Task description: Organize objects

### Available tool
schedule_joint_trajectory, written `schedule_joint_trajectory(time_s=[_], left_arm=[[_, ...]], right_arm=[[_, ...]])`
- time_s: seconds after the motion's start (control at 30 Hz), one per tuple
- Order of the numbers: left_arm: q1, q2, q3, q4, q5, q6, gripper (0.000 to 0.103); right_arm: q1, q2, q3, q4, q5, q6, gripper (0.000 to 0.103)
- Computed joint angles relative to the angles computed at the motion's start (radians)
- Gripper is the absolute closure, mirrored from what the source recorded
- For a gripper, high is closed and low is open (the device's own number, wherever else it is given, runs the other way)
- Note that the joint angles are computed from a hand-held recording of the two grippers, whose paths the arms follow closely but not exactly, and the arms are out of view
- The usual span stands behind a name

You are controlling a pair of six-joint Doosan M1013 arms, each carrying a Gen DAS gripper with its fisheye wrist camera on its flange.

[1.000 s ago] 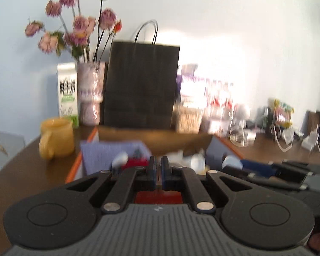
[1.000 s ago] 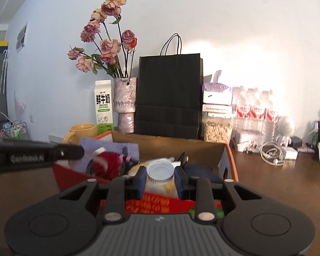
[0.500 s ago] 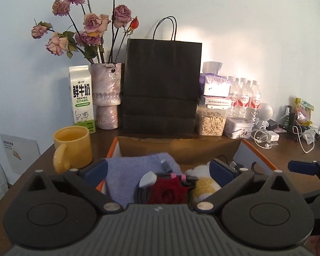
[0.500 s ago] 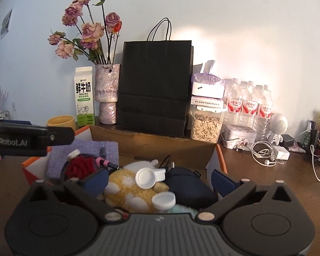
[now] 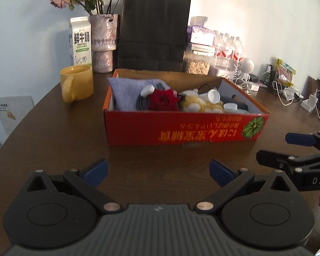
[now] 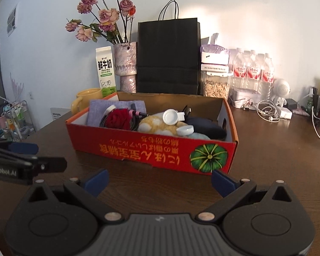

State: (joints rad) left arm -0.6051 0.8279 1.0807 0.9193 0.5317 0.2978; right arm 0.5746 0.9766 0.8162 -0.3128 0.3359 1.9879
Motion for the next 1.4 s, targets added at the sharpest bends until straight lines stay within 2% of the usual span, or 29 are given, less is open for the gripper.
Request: schedule_joint_trajectory(time_s=[0.57, 1.4], left_arm=[[-0.011, -0.019, 0.032, 0.064, -0.015, -0.061, 0.0], [-0.013, -0.019, 0.032, 0.072, 0.004, -0.072, 0.0]], right_arm=[[0.004, -0.017, 0.027, -0.025, -0.017, 0.031, 0.0], [0.005, -0.02, 0.03, -0.029, -0.019, 0.035, 0.0]])
